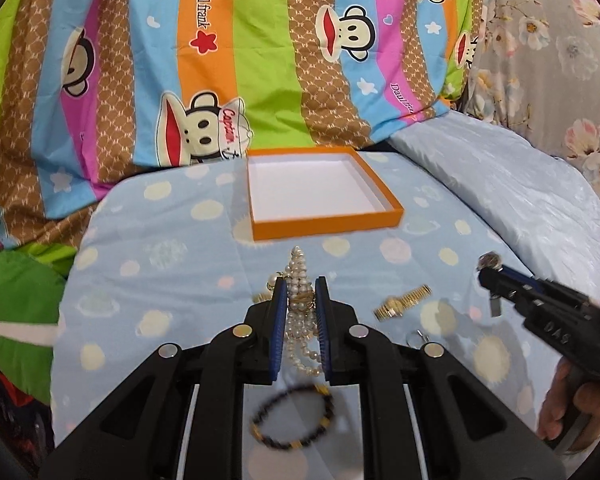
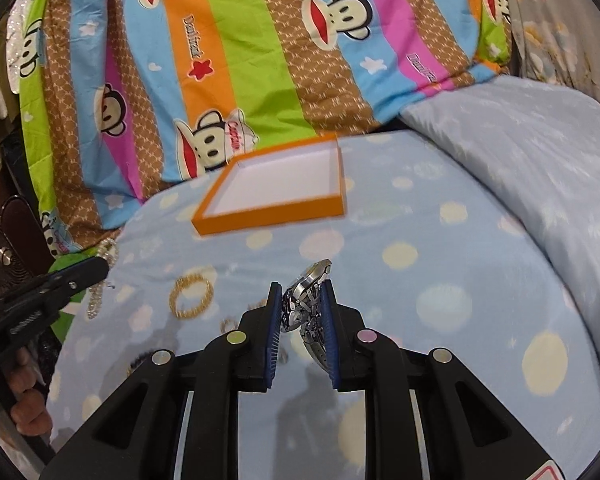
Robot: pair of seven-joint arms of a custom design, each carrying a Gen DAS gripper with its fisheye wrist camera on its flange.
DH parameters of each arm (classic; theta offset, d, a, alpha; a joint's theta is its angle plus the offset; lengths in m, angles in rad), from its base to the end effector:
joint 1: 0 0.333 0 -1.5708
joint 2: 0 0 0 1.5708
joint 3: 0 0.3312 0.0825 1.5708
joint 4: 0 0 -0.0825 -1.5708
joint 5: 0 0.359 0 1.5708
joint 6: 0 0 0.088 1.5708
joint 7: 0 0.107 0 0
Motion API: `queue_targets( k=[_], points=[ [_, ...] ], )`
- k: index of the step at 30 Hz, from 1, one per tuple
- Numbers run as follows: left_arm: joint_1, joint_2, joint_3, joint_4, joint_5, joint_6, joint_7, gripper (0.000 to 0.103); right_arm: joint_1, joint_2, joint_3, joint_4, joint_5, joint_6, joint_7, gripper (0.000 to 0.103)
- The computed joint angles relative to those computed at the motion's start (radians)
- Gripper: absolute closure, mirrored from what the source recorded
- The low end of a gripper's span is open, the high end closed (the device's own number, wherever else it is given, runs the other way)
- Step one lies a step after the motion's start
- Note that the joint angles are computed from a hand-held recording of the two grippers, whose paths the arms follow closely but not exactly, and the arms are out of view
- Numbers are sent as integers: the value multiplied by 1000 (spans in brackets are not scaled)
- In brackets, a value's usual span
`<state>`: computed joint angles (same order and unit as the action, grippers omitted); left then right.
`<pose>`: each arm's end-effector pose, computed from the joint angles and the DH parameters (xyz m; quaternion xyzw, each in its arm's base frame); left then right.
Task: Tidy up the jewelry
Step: 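Carry the pearl necklace to the orange box with the left gripper while the right carries the silver watch there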
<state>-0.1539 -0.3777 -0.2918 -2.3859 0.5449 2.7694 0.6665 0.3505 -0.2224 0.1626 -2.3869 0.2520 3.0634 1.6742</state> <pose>0.3931 -0.2299 0.5613 -0.6446 0.6449 -0.3102 0.2690 0.4329 0.2275 0.5412 -0.6920 0.5768 -0.1571 0.4048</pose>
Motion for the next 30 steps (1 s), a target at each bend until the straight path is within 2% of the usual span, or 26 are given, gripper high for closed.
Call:
queue_targets(
  k=[3, 6, 11, 16, 21, 27, 30],
  points=[
    [50, 63, -12, 65, 67, 2, -17, 89, 8, 81, -22, 112, -2, -12, -40, 85],
    [88, 164, -6, 159, 146, 19, -47, 89, -24, 180, -9, 237, -106, -16, -4, 85],
    [79, 342, 48, 337, 216, 18, -66, 89, 8, 369, -50, 482, -146, -80, -20, 85],
    [37, 514, 110, 511, 122, 10, 43, 89, 40, 567, -90, 761, -145, -211, -48, 85],
    [0, 660, 155, 674, 63, -30, 108, 89, 50, 748, -111, 1030, -141, -349, -80, 85],
    [-9, 780, 166, 807, -55, -96, 226, 89, 57, 907, -139, 1264, -141, -496, -72, 85],
    [-16, 804, 174, 830, -77, -111, 254, 89, 55, 946, -145, 1317, -145, -533, -70, 85]
  ],
)
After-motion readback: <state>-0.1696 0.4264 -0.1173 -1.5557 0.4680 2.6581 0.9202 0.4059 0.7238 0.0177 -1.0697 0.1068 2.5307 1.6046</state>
